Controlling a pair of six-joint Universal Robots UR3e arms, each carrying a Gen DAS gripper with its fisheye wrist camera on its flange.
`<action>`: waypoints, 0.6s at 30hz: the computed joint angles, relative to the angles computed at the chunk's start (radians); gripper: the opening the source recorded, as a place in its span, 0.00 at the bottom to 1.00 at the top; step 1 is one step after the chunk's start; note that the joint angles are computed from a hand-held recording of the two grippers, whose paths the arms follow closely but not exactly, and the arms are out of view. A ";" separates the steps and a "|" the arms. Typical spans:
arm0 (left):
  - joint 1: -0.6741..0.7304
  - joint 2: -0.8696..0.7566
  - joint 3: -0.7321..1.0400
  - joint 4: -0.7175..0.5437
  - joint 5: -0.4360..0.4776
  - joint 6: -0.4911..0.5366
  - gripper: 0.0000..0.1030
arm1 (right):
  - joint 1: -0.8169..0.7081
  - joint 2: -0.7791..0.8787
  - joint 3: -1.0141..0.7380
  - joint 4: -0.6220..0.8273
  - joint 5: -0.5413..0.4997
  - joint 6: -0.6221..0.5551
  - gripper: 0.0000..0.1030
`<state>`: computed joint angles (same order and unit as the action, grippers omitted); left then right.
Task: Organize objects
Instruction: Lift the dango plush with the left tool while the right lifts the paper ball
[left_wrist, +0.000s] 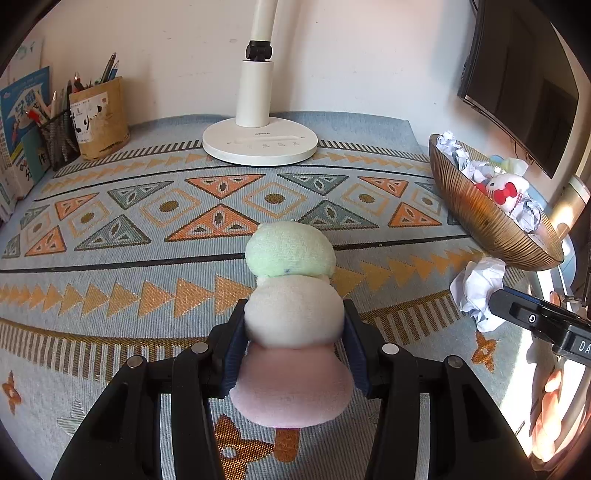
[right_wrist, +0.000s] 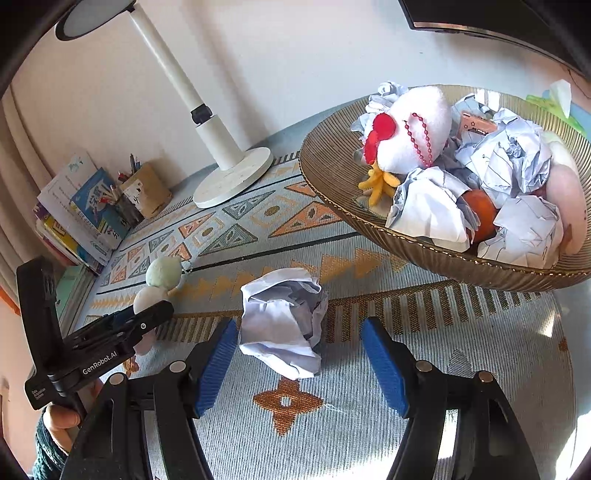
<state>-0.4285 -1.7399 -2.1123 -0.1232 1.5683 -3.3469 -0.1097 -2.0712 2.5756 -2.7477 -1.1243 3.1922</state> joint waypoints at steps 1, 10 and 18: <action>0.001 0.001 0.000 0.001 -0.002 0.000 0.44 | 0.015 0.018 -0.008 -0.010 -0.013 0.006 0.68; 0.011 0.009 -0.014 0.018 -0.022 0.001 0.44 | 0.233 0.226 -0.121 -0.130 -0.282 0.087 0.66; -0.020 0.015 -0.003 0.031 0.007 0.027 0.43 | 0.281 0.158 -0.075 -0.200 -0.291 0.032 0.43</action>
<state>-0.4489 -1.7249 -2.1156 -0.0920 1.5749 -3.3197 0.1717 -1.9128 2.5007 -2.9481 -1.4150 3.2241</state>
